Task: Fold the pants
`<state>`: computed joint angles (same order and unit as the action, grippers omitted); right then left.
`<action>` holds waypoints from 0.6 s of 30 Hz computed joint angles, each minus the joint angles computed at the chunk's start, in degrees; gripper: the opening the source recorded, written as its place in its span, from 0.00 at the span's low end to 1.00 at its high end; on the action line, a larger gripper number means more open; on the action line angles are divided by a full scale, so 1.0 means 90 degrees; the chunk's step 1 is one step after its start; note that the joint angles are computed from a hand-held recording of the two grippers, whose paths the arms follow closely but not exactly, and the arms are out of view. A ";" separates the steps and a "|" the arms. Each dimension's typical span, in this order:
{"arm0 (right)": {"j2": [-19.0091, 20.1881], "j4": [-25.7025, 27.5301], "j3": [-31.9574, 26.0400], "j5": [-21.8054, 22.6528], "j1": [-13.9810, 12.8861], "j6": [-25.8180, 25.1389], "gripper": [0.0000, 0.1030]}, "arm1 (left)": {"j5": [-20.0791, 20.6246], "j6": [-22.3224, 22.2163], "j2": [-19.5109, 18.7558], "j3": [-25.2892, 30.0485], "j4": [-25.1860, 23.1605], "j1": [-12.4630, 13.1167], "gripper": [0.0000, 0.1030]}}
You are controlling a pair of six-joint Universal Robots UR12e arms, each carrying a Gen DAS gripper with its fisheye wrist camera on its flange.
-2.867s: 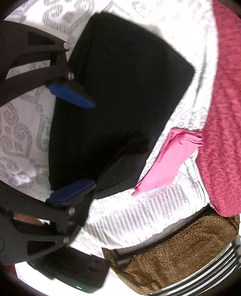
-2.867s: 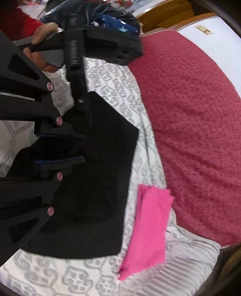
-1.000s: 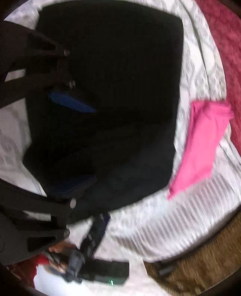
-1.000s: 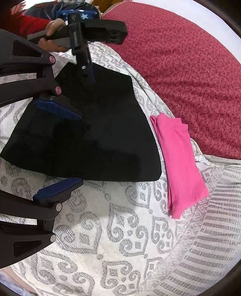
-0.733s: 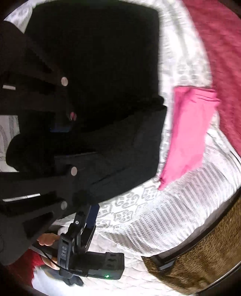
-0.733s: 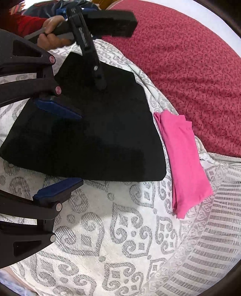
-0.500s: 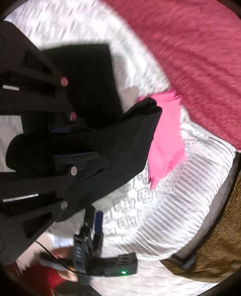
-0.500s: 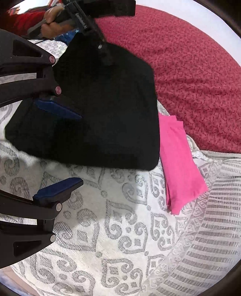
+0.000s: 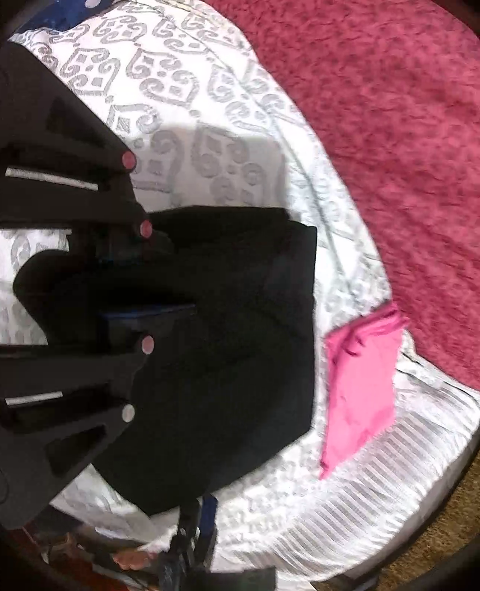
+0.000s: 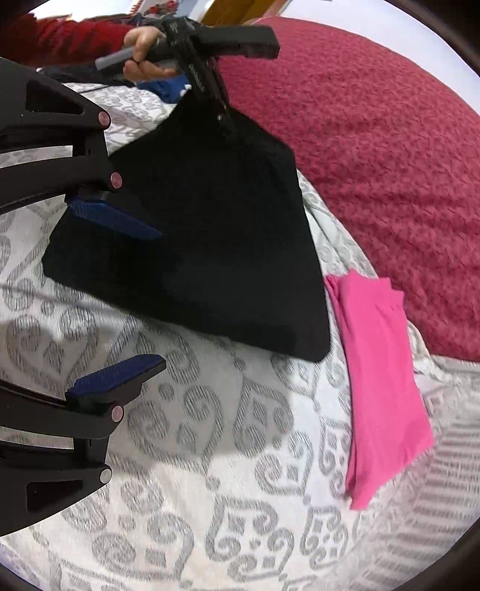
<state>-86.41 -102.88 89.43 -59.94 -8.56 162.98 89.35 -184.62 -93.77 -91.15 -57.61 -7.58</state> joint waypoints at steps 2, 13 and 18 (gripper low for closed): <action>0.0011 0.0078 -0.0005 -0.0029 0.0051 -0.0057 0.64 | 0.0048 -0.0108 0.0001 -0.0059 0.0008 -0.0007 0.27; 0.0135 0.0401 -0.0065 0.0073 0.0092 -0.0099 0.65 | -0.0220 -0.0662 0.0120 -0.0506 0.0269 0.0281 0.73; 0.0232 0.0548 -0.0163 0.0182 0.0108 -0.0109 0.65 | -0.1293 -0.1342 0.0194 -0.0794 0.0423 0.0641 0.79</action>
<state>-84.32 -97.95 87.96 -58.30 -7.59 162.00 77.71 -196.70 -92.03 -98.29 -53.80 -1.82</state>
